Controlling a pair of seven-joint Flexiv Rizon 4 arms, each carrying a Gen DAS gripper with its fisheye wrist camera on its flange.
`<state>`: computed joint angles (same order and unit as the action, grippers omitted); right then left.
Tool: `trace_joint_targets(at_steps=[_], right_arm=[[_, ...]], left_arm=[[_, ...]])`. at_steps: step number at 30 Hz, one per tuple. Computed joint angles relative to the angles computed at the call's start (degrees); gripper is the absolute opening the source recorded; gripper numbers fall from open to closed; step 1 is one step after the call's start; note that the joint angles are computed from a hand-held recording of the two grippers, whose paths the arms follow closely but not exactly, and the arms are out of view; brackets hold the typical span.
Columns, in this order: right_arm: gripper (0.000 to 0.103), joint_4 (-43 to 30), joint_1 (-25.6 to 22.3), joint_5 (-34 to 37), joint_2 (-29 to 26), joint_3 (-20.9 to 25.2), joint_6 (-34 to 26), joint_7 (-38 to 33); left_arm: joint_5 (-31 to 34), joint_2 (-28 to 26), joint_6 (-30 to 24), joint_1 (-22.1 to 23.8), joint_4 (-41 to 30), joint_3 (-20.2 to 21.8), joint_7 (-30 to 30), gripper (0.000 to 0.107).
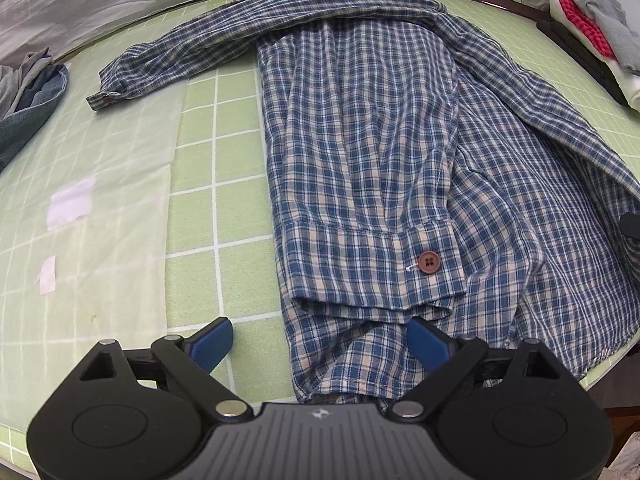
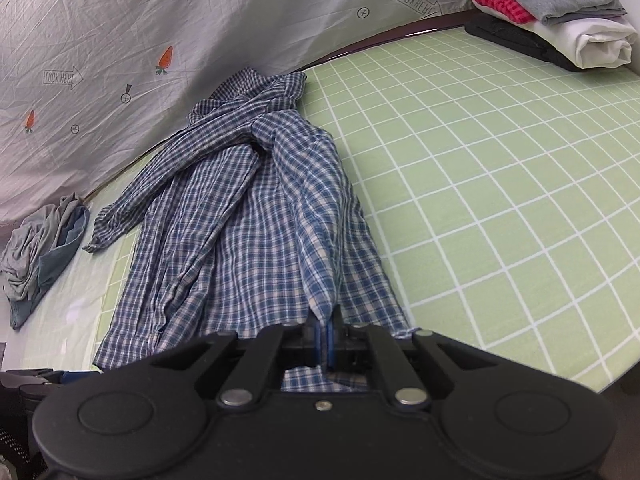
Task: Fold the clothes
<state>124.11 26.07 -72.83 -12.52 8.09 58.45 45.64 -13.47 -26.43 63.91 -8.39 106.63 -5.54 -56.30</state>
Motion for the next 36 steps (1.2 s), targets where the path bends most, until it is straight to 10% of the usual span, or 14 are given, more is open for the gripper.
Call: trace_joint_targets(at_steps=[36], right_arm=[[0.004,-11.7,9.3,9.0,-11.2,-3.6,-2.0,5.6]], left_arm=[[-10.3,0.0,0.4,4.2,2.1,-4.5,21.0,0.103]])
